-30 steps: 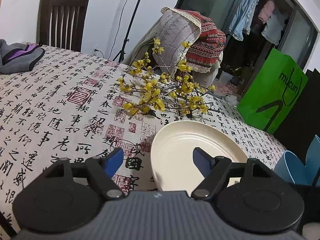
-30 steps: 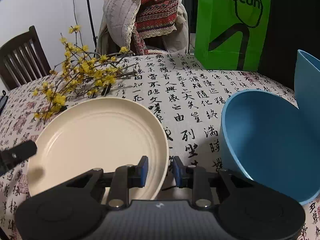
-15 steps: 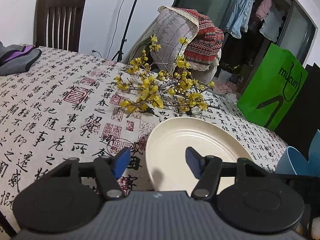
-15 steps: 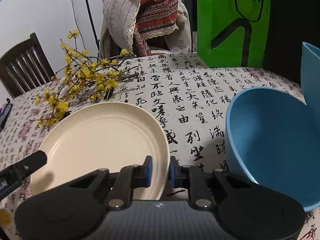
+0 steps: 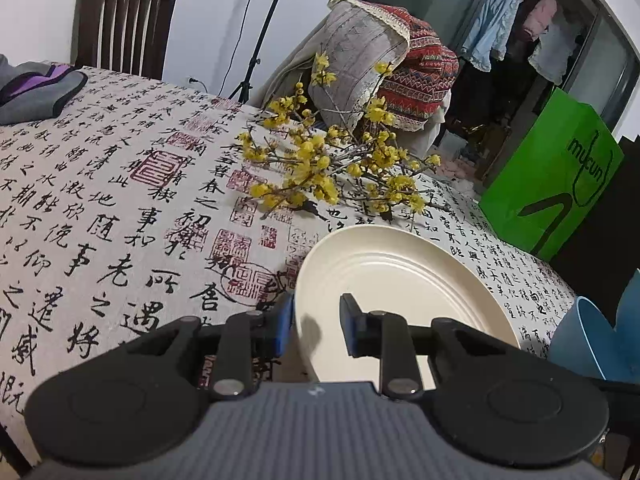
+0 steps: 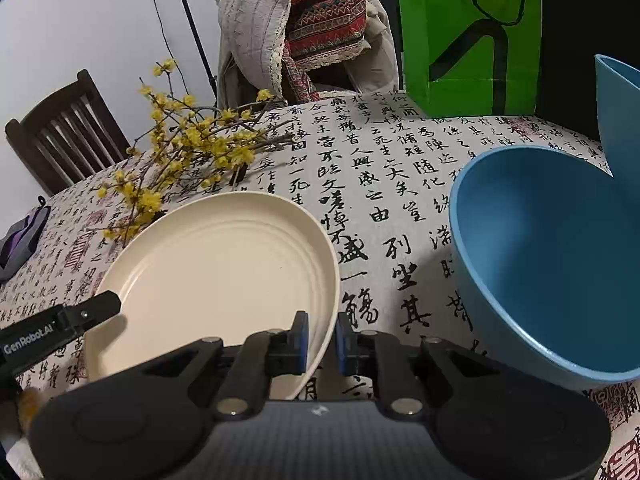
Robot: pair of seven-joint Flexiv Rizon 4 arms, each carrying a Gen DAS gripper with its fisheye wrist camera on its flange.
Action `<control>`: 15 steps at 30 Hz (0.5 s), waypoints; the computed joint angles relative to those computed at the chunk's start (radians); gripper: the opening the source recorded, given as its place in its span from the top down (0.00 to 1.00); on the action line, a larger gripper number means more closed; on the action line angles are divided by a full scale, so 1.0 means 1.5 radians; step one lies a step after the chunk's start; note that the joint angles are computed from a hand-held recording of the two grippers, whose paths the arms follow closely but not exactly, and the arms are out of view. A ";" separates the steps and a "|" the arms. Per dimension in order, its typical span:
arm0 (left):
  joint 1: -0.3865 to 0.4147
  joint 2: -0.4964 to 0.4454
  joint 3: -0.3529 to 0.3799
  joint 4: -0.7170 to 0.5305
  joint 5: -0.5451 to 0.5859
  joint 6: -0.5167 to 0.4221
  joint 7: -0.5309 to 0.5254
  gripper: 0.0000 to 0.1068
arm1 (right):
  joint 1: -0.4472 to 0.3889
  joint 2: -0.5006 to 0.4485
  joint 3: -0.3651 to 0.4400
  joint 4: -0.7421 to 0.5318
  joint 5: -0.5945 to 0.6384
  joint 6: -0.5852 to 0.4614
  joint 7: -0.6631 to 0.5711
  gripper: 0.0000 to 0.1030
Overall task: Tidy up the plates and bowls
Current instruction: 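Lift the cream plate off the cloth with both grippers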
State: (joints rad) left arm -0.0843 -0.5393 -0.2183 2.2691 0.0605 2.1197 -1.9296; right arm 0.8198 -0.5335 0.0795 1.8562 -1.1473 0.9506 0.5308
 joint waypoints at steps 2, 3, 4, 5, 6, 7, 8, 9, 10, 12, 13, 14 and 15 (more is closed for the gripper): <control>0.004 0.000 -0.003 0.000 0.002 -0.002 -0.002 0.75 | 0.000 0.000 0.000 -0.001 0.001 -0.003 -0.004 0.87; 0.003 0.000 -0.003 -0.002 0.002 -0.003 -0.001 0.75 | 0.000 0.000 -0.001 -0.001 0.000 -0.003 -0.002 0.87; 0.000 0.000 -0.001 -0.002 0.001 -0.002 0.000 0.75 | -0.002 0.000 -0.002 -0.001 -0.002 0.000 0.000 0.87; -0.002 0.000 0.001 -0.002 0.000 -0.002 0.001 0.75 | -0.004 -0.001 -0.003 0.000 -0.004 0.004 0.002 0.87; -0.002 -0.001 0.001 -0.002 0.000 -0.002 0.001 0.75 | -0.006 -0.001 -0.004 0.000 -0.005 0.008 0.005 0.86; -0.003 0.000 0.002 -0.002 -0.001 -0.003 0.002 0.75 | -0.007 -0.001 -0.004 0.002 -0.006 0.011 0.008 0.85; -0.004 0.000 0.002 -0.002 -0.003 -0.005 0.003 0.75 | -0.008 -0.001 -0.005 0.003 -0.009 0.015 0.010 0.85; -0.004 -0.001 0.002 -0.003 -0.003 -0.006 0.003 0.75 | -0.009 -0.001 -0.007 0.004 -0.014 0.019 0.013 0.85; -0.003 0.000 0.001 -0.003 -0.003 -0.007 0.003 0.75 | -0.011 -0.001 -0.008 0.005 -0.018 0.024 0.017 0.85; -0.002 0.000 0.000 -0.003 -0.002 -0.009 0.004 0.75 | -0.012 -0.002 -0.009 0.006 -0.024 0.031 0.021 0.85; -0.001 0.000 -0.001 -0.003 -0.001 -0.010 0.004 0.75 | -0.013 -0.003 -0.008 0.005 -0.024 0.032 0.018 0.85; 0.002 -0.001 -0.004 -0.004 0.001 -0.012 0.005 0.75 | -0.014 -0.003 -0.008 0.006 -0.026 0.038 0.018 0.85; -0.001 -0.001 -0.002 -0.005 -0.001 -0.013 0.007 0.75 | -0.016 -0.002 -0.009 0.007 -0.029 0.044 0.021 0.85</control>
State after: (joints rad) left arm -0.0857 -0.5401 -0.2208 2.2623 0.0597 2.1000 -1.9198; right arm 0.7963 -0.5369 0.0663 1.8667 -1.1914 1.0164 0.5624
